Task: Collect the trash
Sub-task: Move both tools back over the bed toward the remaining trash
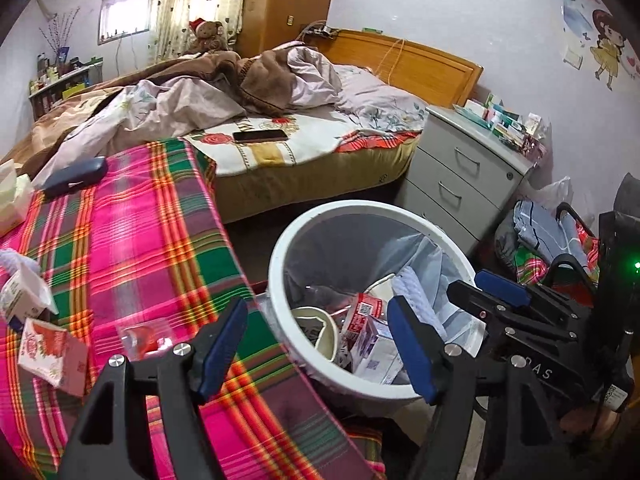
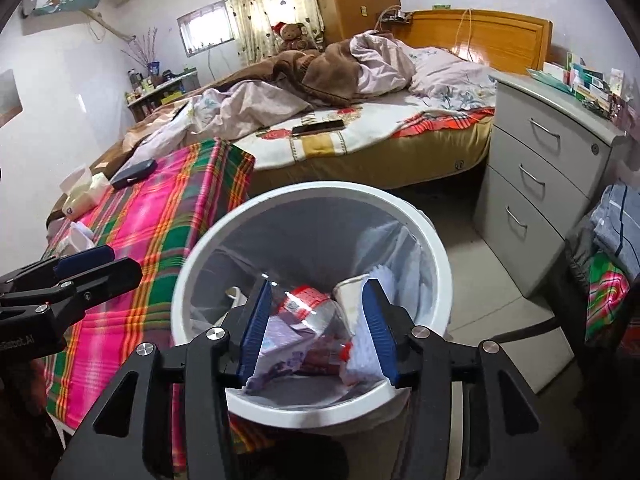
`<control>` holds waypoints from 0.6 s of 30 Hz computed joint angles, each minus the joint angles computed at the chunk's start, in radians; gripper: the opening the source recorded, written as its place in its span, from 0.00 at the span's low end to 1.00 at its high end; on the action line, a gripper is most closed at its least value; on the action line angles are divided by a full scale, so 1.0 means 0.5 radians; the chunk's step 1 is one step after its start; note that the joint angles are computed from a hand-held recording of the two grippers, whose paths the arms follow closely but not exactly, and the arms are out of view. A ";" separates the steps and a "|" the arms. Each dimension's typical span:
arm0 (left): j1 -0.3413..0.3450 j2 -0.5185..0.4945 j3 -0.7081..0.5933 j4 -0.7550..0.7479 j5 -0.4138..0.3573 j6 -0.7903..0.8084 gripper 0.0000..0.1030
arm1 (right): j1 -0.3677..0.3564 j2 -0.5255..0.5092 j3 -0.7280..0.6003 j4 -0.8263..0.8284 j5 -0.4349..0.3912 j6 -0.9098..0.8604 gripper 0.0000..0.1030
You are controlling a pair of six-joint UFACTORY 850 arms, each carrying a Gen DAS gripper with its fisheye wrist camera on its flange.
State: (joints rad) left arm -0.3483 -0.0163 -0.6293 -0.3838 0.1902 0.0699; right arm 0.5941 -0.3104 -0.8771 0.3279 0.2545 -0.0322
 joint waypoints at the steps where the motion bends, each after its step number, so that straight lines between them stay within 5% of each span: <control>1: -0.002 0.022 0.017 -0.132 0.013 0.130 0.72 | 0.009 0.004 0.002 0.010 0.006 -0.008 0.48; 18: 0.117 0.362 0.304 -0.697 0.105 0.636 0.72 | 0.173 0.000 -0.032 -0.072 0.059 0.033 0.48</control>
State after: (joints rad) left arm -0.2898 0.1646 -0.4773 -0.7324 0.2426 0.3878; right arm 0.6806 -0.3103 -0.8932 0.2920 0.2840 -0.0159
